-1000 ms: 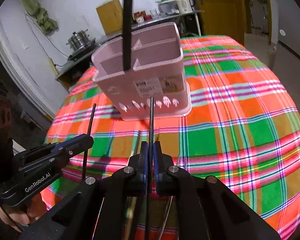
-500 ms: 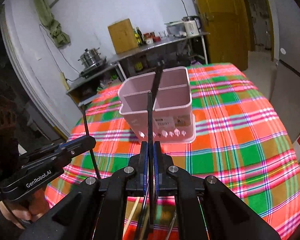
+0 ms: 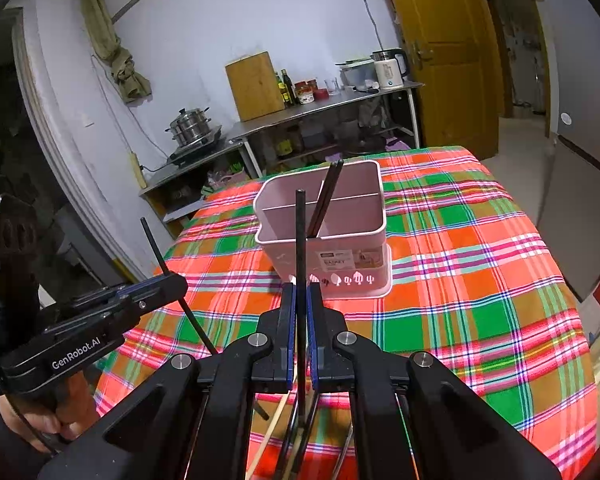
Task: Organize utensils
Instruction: 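Lift both held black chopsticks and carry them over the pink holder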
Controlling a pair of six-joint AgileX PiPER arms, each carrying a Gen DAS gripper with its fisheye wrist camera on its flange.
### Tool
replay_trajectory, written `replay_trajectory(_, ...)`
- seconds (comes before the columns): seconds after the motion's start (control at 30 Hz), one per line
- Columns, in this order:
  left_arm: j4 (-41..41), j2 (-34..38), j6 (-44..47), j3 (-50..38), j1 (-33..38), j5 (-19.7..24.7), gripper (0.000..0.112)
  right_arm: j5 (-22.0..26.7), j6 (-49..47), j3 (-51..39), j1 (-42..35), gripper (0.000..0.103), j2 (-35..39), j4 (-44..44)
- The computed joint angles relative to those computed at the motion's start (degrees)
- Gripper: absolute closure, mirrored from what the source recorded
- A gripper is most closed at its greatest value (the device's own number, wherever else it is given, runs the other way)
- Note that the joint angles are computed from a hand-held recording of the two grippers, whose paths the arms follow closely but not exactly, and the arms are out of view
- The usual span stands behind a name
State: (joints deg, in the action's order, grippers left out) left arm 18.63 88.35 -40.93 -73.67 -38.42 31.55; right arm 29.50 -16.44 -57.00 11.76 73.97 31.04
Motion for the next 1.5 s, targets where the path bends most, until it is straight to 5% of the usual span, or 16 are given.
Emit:
replay_trajectory(0.7, -4.9, 0.0, 6.9, -6.5, 2.2, 5.9, 0.108, 1.8, -3.2, -2.9, -0.2, 0.098, -0.6, 2.0)
replay_trajectory(1.5, -9.9, 21.9, 18.9, -52.9, 10.9, 19.5, 0.108, 2.2, 1.5, -31.8, -0.5, 0.098, 14.9, -3.3)
